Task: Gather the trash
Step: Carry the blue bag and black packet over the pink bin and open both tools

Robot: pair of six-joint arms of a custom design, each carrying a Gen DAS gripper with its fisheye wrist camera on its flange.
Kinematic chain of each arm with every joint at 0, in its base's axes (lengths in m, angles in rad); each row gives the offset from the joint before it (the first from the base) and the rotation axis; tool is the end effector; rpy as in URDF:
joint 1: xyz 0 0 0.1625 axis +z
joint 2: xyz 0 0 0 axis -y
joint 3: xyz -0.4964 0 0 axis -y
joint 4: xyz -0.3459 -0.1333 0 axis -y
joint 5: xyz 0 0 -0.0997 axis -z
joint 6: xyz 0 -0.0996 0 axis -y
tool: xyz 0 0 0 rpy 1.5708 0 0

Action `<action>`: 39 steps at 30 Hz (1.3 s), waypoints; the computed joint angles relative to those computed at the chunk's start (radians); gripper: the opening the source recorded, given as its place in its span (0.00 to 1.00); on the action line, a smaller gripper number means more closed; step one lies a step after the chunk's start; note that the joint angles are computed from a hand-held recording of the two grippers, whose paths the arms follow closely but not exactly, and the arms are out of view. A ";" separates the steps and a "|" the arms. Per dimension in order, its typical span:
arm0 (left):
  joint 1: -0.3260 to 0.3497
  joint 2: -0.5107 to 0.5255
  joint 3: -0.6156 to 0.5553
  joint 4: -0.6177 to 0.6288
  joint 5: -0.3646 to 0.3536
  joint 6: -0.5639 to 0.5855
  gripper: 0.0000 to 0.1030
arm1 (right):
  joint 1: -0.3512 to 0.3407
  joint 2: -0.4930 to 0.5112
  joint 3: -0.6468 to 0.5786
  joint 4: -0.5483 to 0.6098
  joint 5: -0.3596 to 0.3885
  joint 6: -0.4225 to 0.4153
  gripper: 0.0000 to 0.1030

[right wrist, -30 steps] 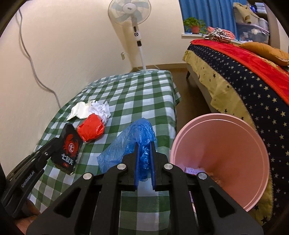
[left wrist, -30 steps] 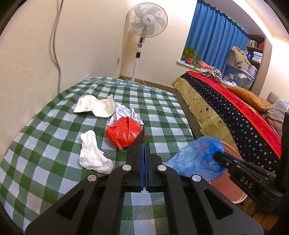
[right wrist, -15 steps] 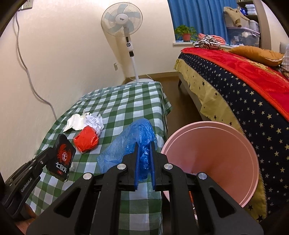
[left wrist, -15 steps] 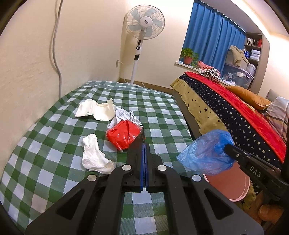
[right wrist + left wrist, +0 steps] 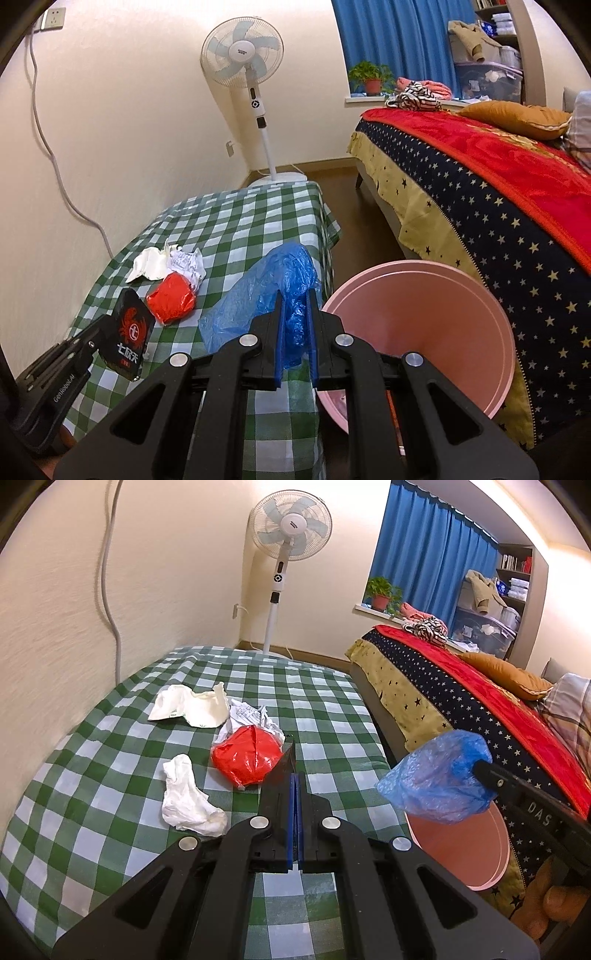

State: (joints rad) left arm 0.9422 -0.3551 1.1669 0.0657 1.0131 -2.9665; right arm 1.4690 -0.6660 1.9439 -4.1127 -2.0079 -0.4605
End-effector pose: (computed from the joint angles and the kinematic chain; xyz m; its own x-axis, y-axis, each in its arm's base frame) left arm -0.2499 -0.6600 -0.0446 -0.7929 0.3303 -0.5122 0.5995 0.5734 -0.5584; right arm 0.0291 -0.6124 0.2058 -0.7843 0.3086 0.5382 -0.3548 0.4885 -0.7972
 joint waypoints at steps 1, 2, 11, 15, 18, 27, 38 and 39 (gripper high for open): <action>-0.001 0.001 -0.001 0.001 0.000 0.001 0.00 | 0.000 -0.002 0.000 -0.002 0.000 -0.001 0.10; -0.001 0.002 -0.003 0.002 0.001 0.002 0.00 | 0.000 -0.004 0.001 -0.007 -0.002 -0.002 0.10; -0.008 0.019 -0.021 0.011 0.006 0.012 0.00 | -0.003 -0.025 0.008 -0.029 -0.014 0.002 0.10; -0.012 0.029 -0.028 0.017 0.008 0.016 0.00 | -0.005 -0.040 0.011 -0.042 -0.027 0.001 0.10; -0.016 0.034 -0.032 0.022 0.012 0.021 0.00 | -0.007 -0.054 0.013 -0.052 -0.041 0.007 0.10; -0.037 0.056 -0.059 0.049 0.043 0.033 0.00 | 0.001 -0.085 0.004 -0.137 -0.118 -0.079 0.10; -0.066 0.111 -0.142 0.118 0.093 0.029 0.00 | -0.007 -0.128 0.007 -0.157 -0.174 -0.108 0.10; -0.067 0.116 -0.150 0.123 0.096 0.027 0.00 | -0.008 -0.130 0.006 -0.153 -0.178 -0.103 0.10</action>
State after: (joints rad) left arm 0.8755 -0.2392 1.0168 0.1890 1.1094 -2.9397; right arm 1.4607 -0.7960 1.9495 -4.2661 -2.1863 -0.5631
